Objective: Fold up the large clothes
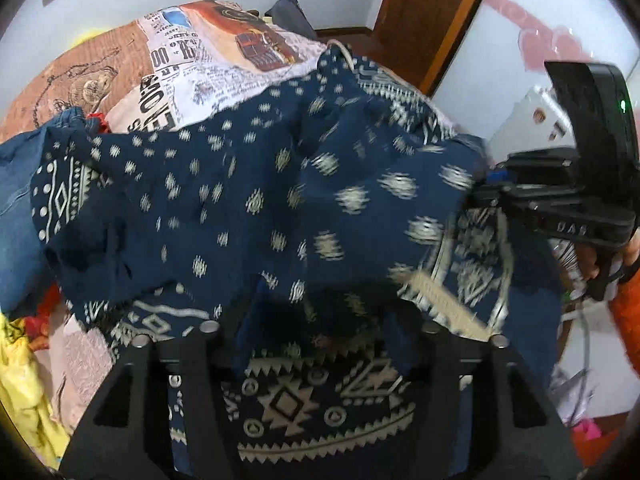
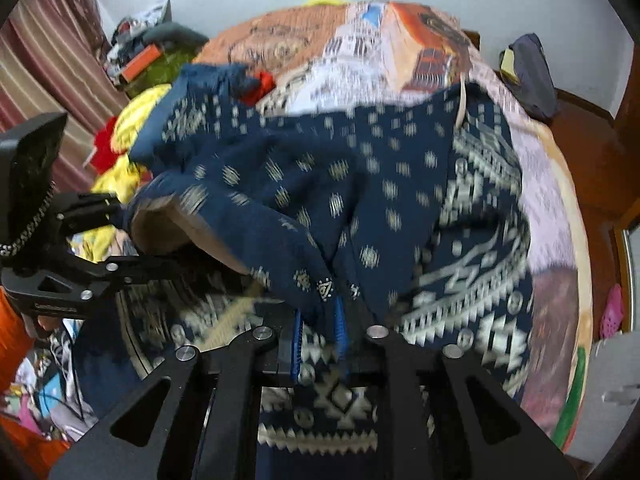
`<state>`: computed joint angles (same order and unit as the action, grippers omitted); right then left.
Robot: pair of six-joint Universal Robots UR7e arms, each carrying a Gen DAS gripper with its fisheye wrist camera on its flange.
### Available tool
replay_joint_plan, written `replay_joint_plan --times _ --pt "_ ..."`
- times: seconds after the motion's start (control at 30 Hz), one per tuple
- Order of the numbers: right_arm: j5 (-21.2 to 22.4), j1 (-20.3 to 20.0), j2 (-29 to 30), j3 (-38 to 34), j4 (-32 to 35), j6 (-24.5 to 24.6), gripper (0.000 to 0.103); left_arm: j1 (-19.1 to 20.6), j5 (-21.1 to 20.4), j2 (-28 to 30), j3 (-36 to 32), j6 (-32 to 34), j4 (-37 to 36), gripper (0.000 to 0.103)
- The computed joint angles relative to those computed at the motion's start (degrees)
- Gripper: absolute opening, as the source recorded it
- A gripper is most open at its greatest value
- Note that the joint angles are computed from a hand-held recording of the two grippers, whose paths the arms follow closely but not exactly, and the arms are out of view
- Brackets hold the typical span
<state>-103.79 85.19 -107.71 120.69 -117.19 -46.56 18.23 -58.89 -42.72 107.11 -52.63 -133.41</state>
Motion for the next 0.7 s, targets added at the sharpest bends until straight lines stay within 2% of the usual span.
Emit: replay_joint_plan --times 0.13,0.27,0.33,0.47,0.57,0.63,0.7 --pt "-2.56 -0.81 -0.98 0.45 0.31 -0.07 0.017 -1.55 0.83 -0.56 0.05 -0.51 4.69 0.055" --pt "-1.47 -0.77 -1.79 -2.21 4.28 0.75 0.024 -3.62 3.48 -4.73 2.40 -3.32 6.63 0.059" --pt "-0.45 -0.30 -2.59 -3.22 4.78 -0.24 0.029 -4.55 5.70 -7.93 3.95 -6.53 8.10 0.065" --pt "1.90 1.01 -4.08 -4.00 3.34 -1.45 0.039 -5.44 10.82 -14.07 6.08 -14.91 15.36 0.066" --pt "4.54 2.13 -3.44 -4.57 0.42 -0.41 0.042 -5.10 13.65 -18.44 7.12 -22.15 22.04 0.067" --pt "4.74 3.39 -2.56 -4.23 -1.57 1.08 0.046 -4.05 14.61 -20.67 8.01 -25.80 24.44 0.067" --pt "4.04 4.74 -1.05 -3.15 -4.86 2.67 0.055 -2.71 14.81 -22.66 9.22 -29.15 25.72 0.067"
